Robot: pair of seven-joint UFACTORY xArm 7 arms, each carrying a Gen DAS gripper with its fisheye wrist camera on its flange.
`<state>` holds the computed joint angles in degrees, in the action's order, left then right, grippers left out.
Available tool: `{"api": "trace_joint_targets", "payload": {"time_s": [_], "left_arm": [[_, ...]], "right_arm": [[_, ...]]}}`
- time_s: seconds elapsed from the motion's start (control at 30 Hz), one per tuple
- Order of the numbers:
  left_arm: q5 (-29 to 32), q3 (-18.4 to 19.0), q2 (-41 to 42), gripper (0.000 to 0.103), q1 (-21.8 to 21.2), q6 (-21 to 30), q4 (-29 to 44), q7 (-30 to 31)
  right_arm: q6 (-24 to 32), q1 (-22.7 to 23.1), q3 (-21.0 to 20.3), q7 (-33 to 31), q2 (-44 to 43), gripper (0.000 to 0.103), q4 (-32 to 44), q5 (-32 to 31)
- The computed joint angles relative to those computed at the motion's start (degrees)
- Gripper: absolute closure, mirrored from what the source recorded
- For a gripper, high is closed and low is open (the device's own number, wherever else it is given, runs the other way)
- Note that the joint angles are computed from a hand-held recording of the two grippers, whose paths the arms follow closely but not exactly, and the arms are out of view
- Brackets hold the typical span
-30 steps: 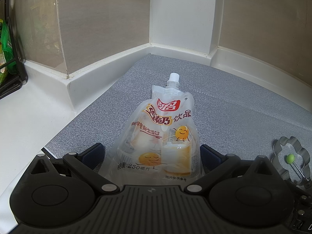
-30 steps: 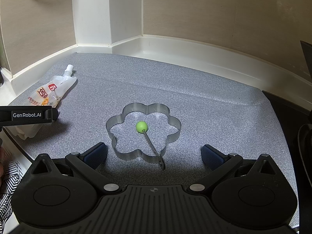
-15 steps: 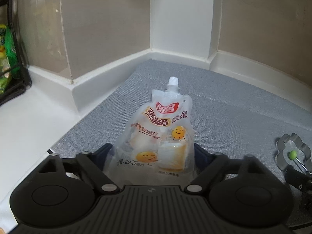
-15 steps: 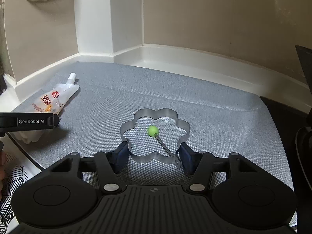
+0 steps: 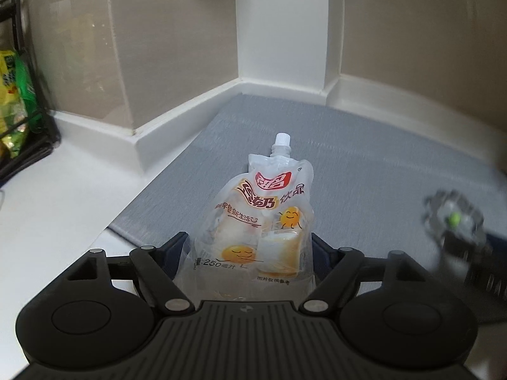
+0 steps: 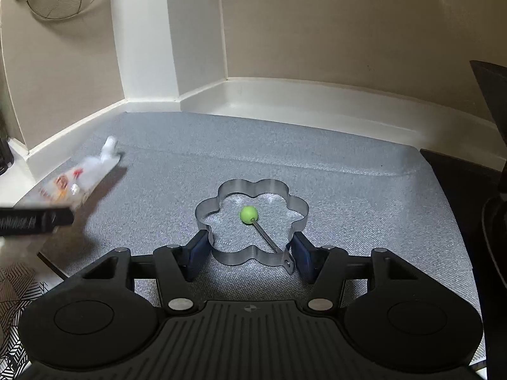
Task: Collect trash
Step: 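Grasp the milk pouch with the left gripper while the right gripper grasps the egg ring handle, then lift the milk pouch and egg ring off the mat and carry them toward the bin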
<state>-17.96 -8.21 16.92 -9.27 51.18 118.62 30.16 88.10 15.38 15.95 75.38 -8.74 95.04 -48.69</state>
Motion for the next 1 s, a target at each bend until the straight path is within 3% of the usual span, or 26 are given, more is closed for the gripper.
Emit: {"api": "trace_joint_targets", "payload": {"time_s": [0.27, 0.67, 0.8, 1.0], "left_arm": [[-5.8, 1.4, -11.7, 0.02, 2.5, -6.4, -15.6, 6.1], [-14.6, 9.6, -28.0, 0.02, 2.8, -1.8, -29.1, 14.0], [-17.7, 13.9, -32.1, 0.02, 3.2, 3.3, -31.1, 16.8], [-20.1, 19.7, -39.2, 0.02, 4.0, 6.5, -37.1, 23.5]], "right_arm": [[-0.9, 0.3, 1.3, 2.5, -0.7, 0.044, -1.0, -3.5], [-5.7, -1.2, 2.1, 5.7, -3.4, 0.044, -4.7, -5.2], [-0.7, -0.6, 4.5, 6.2, -1.3, 0.044, -0.3, -5.6], [9.4, 6.2, 10.2, 6.0, 0.7, 0.044, 6.5, -12.2]]}}
